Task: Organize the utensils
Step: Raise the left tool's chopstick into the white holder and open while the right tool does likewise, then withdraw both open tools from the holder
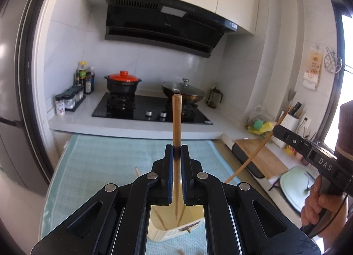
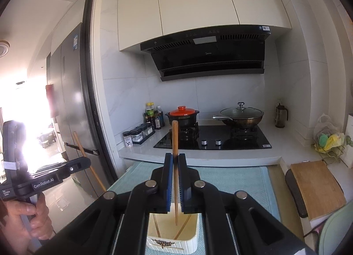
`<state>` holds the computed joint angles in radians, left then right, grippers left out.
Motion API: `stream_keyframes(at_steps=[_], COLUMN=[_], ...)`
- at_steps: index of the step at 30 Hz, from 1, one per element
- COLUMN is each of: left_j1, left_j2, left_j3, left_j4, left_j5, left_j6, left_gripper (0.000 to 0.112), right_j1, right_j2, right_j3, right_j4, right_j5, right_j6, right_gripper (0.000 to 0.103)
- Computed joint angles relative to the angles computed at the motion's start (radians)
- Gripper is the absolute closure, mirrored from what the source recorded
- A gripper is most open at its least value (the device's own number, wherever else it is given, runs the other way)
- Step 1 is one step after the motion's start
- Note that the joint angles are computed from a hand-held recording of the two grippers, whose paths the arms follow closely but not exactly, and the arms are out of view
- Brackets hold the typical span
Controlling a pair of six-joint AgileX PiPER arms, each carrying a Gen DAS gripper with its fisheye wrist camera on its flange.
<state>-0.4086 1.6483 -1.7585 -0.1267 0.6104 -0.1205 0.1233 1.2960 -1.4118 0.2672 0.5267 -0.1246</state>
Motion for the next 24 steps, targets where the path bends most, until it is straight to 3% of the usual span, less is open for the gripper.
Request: stream_keyframes(at_steps=[8, 14, 16, 19, 20, 21, 23, 24], left_j1=[0.016, -0.016, -0.019, -0.018, -0.019, -0.022, -0.018, -0.020], left_j2=[0.273, 0.448, 0.450, 0.368, 0.334, 0.279, 0.183, 0.134], left_j3=[-0.181, -0.335, -0.333, -0.238, -0.204, -0.136, -0.029, 0.023], left_j4=[-0.084, 0.050, 0.074, 0.106, 0.135, 0.165, 0.178, 0.190], left_j5=[0.130, 0.232, 0.226, 0.169, 0.144, 0.103, 0.055, 0.047], left_j6=[0.023, -0.090, -0.100, -0.105, -0.127, -0.151, -0.153, -0.162], left_gripper=[0.108, 0.107, 0.104, 0.064, 0.045, 0.035, 0.031, 0.026], right_j1=[-0.018, -0.019, -0.014, -0.010, -0.015, -0.020, -0.020, -0.019], right_j2=[0.276, 0.532, 0.587, 0.578, 0.548, 0.512, 0.423, 0.364], right_j3=[-0.098, -0.256, -0.314, -0.332, -0.308, -0.278, -0.210, -0.157], right_j4=[0.167, 0.193, 0.150, 0.096, 0.111, 0.125, 0.098, 0.088], right_j5=[0.078, 0.190, 0.222, 0.226, 0.215, 0.206, 0.159, 0.126], right_j6=[-0.137, -0.139, -0.093, -0.039, -0.052, -0.070, -0.069, -0.075], right_gripper=[0.098, 0.098, 0.097, 0.095, 0.092, 0.086, 0.043, 0.040])
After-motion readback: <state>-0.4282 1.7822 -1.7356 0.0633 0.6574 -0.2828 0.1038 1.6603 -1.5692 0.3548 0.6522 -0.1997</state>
